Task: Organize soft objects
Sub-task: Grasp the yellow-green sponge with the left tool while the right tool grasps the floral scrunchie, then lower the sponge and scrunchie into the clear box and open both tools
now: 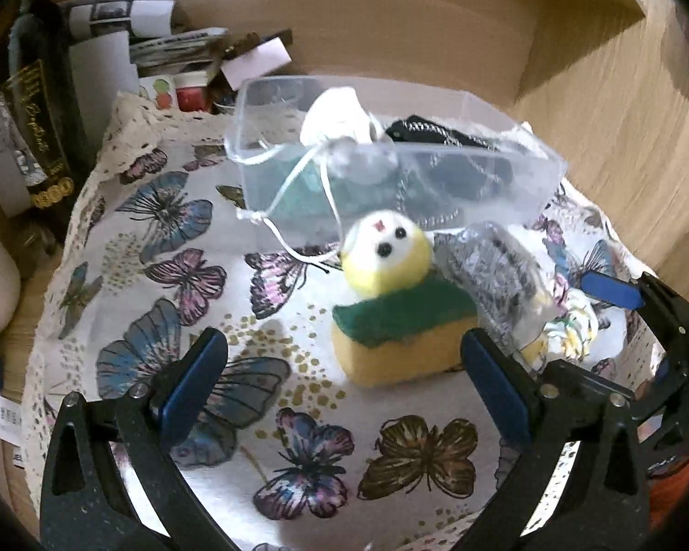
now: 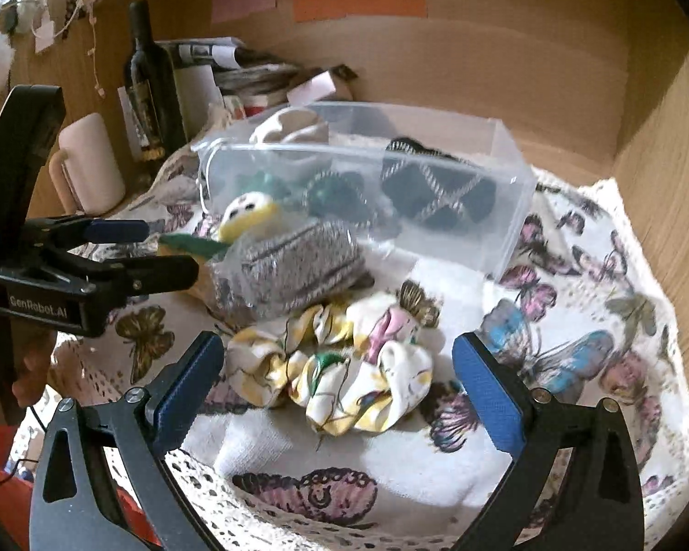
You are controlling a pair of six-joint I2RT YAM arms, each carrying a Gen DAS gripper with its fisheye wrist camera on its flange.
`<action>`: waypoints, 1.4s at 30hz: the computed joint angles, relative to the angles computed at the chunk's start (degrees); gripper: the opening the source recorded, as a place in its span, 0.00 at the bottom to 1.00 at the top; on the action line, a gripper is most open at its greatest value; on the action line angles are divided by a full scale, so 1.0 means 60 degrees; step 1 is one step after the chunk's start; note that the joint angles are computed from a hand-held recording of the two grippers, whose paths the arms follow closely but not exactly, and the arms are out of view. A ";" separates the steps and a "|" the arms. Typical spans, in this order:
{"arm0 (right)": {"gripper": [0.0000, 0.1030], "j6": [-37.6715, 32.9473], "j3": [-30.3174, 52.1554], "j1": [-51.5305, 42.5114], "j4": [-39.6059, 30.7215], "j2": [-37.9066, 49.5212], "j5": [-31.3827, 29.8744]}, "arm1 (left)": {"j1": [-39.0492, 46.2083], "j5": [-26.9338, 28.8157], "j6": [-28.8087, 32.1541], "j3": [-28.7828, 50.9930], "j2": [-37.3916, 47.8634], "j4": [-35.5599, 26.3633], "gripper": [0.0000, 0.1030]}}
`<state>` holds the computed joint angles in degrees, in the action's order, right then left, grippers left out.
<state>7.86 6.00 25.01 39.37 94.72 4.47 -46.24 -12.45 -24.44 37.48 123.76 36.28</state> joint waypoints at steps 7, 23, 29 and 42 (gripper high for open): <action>0.71 -0.0126 -0.0073 0.0076 0.0397 0.0541 0.0129 | 0.0047 0.0590 -0.0118 0.0221 0.0336 0.0345 0.86; 0.23 -0.0564 -0.0600 -0.1067 -0.1212 -0.2424 0.0071 | -0.0525 0.0436 0.0094 -0.0280 -0.0397 0.0766 0.39; 0.23 -0.0766 -0.0431 -0.1351 -0.2278 -0.4050 -0.0014 | -0.0322 0.0283 0.0212 -0.0898 -0.1279 0.1083 0.39; 0.23 -0.1155 0.0900 -0.1313 -0.2611 -0.4393 -0.0120 | -0.0206 -0.0922 0.1222 -0.0642 -0.2568 0.1227 0.39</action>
